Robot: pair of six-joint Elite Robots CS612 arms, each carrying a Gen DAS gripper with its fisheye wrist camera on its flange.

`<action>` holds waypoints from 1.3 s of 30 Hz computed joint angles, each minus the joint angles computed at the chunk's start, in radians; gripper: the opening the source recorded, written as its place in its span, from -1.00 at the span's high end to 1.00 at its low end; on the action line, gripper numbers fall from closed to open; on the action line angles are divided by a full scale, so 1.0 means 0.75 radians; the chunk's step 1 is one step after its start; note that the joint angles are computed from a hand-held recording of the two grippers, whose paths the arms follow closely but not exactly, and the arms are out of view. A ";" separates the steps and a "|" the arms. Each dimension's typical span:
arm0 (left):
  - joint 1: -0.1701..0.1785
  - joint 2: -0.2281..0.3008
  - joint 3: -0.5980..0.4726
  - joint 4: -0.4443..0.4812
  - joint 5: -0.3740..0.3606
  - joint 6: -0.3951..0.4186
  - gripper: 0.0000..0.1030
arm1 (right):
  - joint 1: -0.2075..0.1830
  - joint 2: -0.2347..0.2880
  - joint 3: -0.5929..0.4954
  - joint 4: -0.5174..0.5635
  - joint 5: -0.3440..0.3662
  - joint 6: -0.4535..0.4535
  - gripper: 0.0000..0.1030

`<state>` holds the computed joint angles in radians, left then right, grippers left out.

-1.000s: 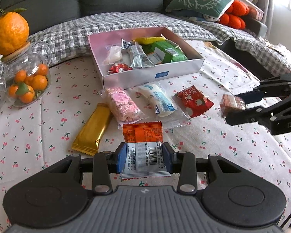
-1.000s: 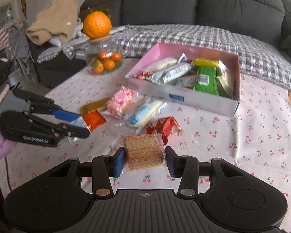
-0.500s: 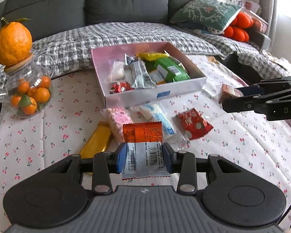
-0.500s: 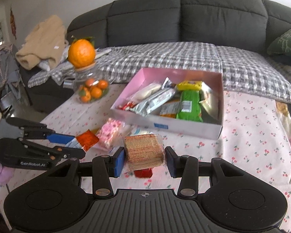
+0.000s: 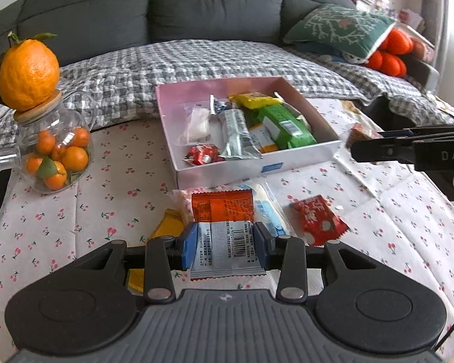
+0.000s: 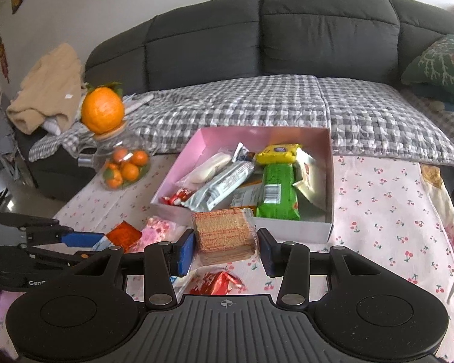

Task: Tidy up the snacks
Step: 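Lower both snacks into the pink box and open both tools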

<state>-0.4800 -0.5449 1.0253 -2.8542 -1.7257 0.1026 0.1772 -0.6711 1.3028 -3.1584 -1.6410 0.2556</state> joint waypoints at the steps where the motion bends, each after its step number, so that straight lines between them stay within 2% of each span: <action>1: -0.002 0.004 -0.012 0.010 0.013 -0.014 0.30 | -0.002 0.002 -0.006 0.005 -0.004 0.007 0.17; 10: -0.009 0.054 -0.136 0.063 0.073 -0.122 0.30 | -0.026 0.026 -0.061 0.056 -0.001 0.093 0.17; 21: -0.015 0.160 -0.350 0.142 0.100 -0.129 0.30 | -0.068 0.076 -0.133 0.051 0.026 0.314 0.17; 31: -0.015 0.291 -0.604 0.242 0.112 -0.138 0.30 | -0.087 0.147 -0.236 0.072 0.103 0.456 0.17; 36: -0.019 0.387 -0.792 0.339 0.133 -0.122 0.30 | -0.081 0.188 -0.306 0.089 0.158 0.462 0.17; 39: -0.020 0.456 -0.929 0.402 0.140 -0.135 0.30 | -0.073 0.208 -0.344 0.126 0.153 0.438 0.17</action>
<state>-0.4946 -0.2030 0.3284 -2.5531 -1.6206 0.0010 0.1221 -0.5155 1.0445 -3.0637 -1.5262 0.5842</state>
